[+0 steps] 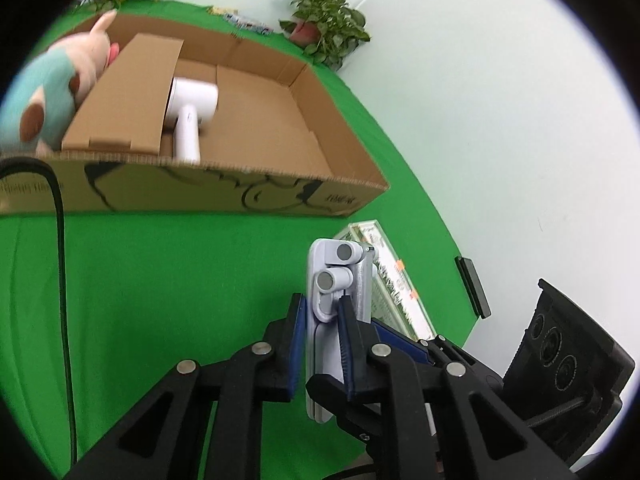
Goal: Organize objects
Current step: 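Close the left gripper on the white stand's upright post, then lift the white stand with the left gripper and carry it over the box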
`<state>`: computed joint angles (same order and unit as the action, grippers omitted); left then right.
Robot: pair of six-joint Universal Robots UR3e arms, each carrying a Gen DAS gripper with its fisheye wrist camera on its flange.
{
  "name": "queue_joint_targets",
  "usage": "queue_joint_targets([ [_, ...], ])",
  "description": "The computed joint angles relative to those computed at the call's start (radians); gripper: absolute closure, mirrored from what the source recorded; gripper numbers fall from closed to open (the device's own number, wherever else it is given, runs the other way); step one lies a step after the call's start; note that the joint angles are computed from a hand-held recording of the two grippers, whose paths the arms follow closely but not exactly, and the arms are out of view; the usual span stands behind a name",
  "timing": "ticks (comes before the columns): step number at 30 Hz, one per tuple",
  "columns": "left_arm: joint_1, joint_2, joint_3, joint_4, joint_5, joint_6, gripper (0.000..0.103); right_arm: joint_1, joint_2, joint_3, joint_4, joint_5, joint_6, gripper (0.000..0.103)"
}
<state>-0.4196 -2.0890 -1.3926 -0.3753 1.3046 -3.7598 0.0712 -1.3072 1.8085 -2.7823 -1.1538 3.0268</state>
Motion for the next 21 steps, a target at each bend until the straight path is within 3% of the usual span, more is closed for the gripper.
queue_joint_targets([
  [10, 0.023, 0.028, 0.177, -0.133, 0.039, 0.105, 0.088, 0.050, 0.017, -0.188, 0.017, -0.093, 0.018, 0.039],
  [21, 0.074, -0.171, 0.683, -0.417, 0.015, 0.180, 0.088, 0.050, 0.190, -0.622, 0.231, -0.106, 0.012, 0.039],
])
